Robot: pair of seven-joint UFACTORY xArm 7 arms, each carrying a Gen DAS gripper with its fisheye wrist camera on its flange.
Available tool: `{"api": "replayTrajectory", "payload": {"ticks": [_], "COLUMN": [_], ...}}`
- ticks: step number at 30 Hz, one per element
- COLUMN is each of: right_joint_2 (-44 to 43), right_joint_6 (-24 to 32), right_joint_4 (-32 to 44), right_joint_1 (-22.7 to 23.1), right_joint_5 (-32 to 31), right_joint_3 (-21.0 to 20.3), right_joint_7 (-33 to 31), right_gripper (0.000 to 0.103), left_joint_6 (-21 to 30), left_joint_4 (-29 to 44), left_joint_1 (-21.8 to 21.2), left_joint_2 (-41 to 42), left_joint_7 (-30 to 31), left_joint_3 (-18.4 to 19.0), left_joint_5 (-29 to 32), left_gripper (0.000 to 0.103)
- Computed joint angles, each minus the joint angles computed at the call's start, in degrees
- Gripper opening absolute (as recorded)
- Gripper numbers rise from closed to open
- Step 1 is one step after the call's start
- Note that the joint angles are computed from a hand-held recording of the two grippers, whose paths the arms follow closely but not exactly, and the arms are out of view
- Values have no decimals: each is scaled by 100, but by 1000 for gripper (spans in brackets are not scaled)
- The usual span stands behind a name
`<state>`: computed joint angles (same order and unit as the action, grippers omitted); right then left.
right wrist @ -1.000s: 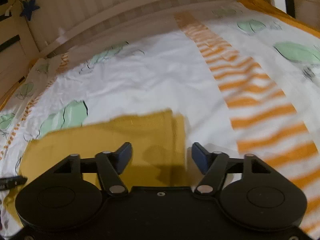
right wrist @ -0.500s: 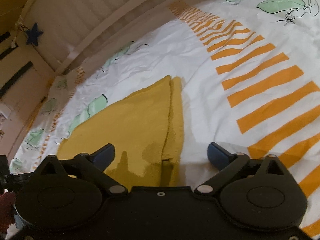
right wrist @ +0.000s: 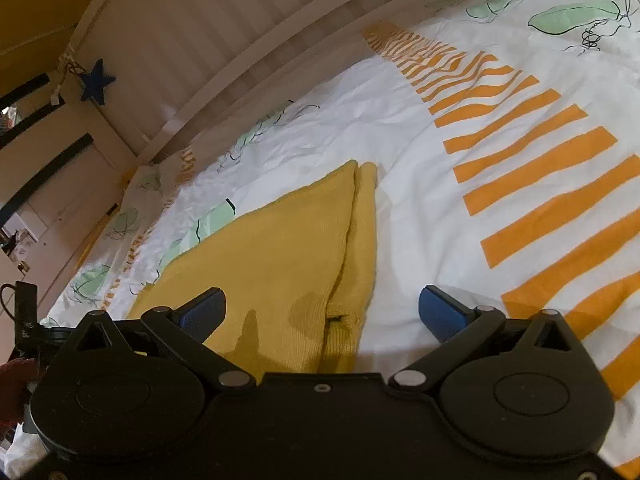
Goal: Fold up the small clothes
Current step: 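Open the right tool and withdraw it above the folded sweater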
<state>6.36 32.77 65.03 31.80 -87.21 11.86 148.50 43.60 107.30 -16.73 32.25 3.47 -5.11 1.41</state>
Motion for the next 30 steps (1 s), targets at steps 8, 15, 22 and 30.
{"api": "replayTrajectory", "payload": {"ticks": [8, 15, 22, 30], "right_joint_2": [-47, -69, -101, -112], "right_joint_6": [16, -12, -59, -131], "right_joint_4": [-104, -134, -177, -189], "right_joint_1": [-1, -52, -79, -121], "right_joint_5": [-410, -543, -695, -798], "right_joint_3": [15, 54, 60, 72], "right_joint_7": [438, 597, 789, 895], "right_gripper": [103, 103, 103, 103], "left_joint_6": [509, 751, 1356, 2109], "left_joint_4": [523, 1302, 2748, 4041], "left_joint_1": [-90, -301, -659, -939], "left_joint_2": [107, 391, 1296, 2179], "left_joint_7": [-140, -176, -499, -711], "left_joint_3": [-1, -96, -51, 119], "left_joint_5": [25, -97, -183, -91], "left_gripper": [75, 75, 75, 75]}}
